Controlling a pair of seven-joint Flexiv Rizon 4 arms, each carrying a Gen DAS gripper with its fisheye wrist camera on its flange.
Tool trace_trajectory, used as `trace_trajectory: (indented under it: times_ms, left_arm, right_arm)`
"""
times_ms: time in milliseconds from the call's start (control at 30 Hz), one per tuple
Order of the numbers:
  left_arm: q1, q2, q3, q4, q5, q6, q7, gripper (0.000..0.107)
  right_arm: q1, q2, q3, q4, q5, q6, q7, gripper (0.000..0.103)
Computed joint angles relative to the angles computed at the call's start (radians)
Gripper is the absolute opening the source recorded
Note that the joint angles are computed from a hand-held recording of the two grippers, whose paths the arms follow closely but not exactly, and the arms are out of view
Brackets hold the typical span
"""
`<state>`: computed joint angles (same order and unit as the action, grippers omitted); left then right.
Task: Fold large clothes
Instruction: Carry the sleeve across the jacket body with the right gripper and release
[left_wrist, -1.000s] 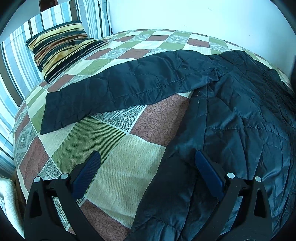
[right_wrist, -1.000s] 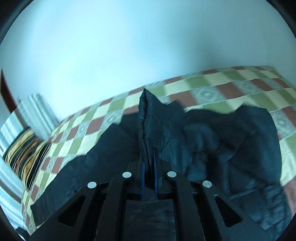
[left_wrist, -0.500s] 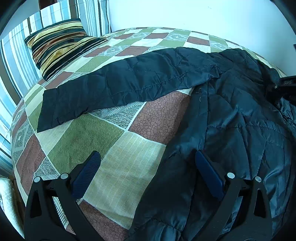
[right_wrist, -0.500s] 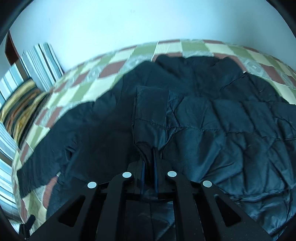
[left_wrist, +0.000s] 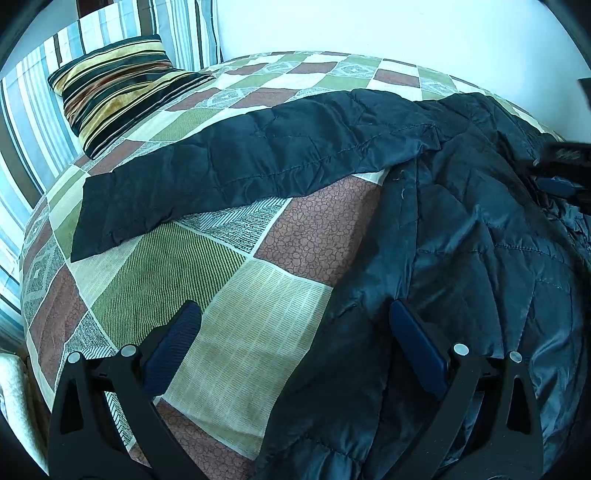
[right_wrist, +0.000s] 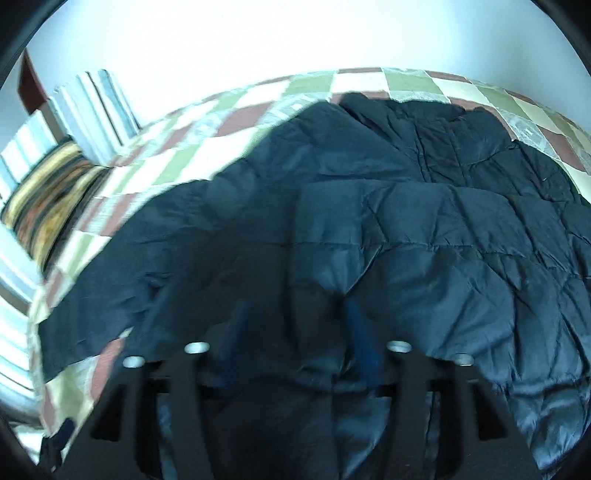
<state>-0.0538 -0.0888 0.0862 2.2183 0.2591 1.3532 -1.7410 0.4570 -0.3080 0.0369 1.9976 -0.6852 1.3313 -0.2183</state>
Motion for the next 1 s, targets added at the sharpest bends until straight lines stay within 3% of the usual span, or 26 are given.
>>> trace_trajectory:
  times_ms: [67, 133, 200, 300, 400, 500, 567, 633, 733, 800, 900, 933, 1000]
  left_arm:
    - [0.001, 0.0, -0.001, 0.002, -0.005, 0.002, 0.003, 0.101]
    - [0.001, 0.0, -0.001, 0.002, -0.006, 0.001, 0.005, 0.101]
    - [0.002, 0.0, -0.001, 0.002, -0.007, 0.001, 0.005, 0.101]
    - [0.0, -0.001, 0.001, 0.001, 0.001, 0.003, -0.004, 0.101]
    - [0.0, -0.002, 0.001, 0.001, 0.003, 0.004, -0.007, 0.101]
    - [0.001, -0.002, 0.0, 0.003, -0.005, 0.002, -0.002, 0.101]
    - [0.0, -0.002, 0.0, 0.001, -0.003, -0.003, -0.005, 0.101]
    - [-0.001, -0.003, 0.002, -0.001, 0.005, -0.005, -0.01, 0.101]
    - [-0.002, -0.004, 0.006, -0.004, 0.022, -0.001, -0.022, 0.101]
    - [-0.003, -0.006, 0.007, -0.007, 0.033, 0.001, -0.031, 0.101]
    - [0.003, -0.004, 0.002, 0.003, 0.008, 0.01, -0.011, 0.101]
    - [0.004, -0.004, 0.001, 0.006, 0.0, 0.013, -0.006, 0.101]
    - [0.008, -0.005, -0.003, 0.015, -0.026, 0.021, 0.014, 0.101]
  right_arm:
    - [0.019, 0.059, -0.044, 0.059, -0.094, 0.039, 0.072, 0.056]
    - [0.012, 0.15, -0.1, 0.144, -0.283, 0.074, 0.233, 0.056]
    - [-0.031, 0.232, -0.102, 0.21, -0.37, 0.038, 0.301, 0.046]
    - [-0.118, 0.332, -0.087, 0.306, -0.357, -0.043, 0.326, 0.038]
    - [-0.209, 0.401, -0.082, 0.398, -0.284, -0.092, 0.355, 0.038]
    - [-0.254, 0.397, -0.073, 0.436, -0.159, -0.13, 0.287, 0.037]
    - [-0.278, 0.342, -0.076, 0.457, -0.068, -0.039, 0.222, 0.034]
    - [-0.323, 0.312, -0.068, 0.462, -0.153, -0.001, 0.258, 0.033]
    - [-0.354, 0.3, -0.029, 0.439, -0.225, -0.051, 0.301, 0.034]
    - [-0.39, 0.294, -0.016, 0.442, -0.275, -0.019, 0.341, 0.036]
    - [-0.44, 0.341, 0.007, 0.469, -0.345, 0.009, 0.392, 0.037]
    - [-0.448, 0.371, 0.025, 0.48, -0.343, -0.006, 0.403, 0.039]
    - [-0.474, 0.431, 0.056, 0.502, -0.361, -0.043, 0.441, 0.053]
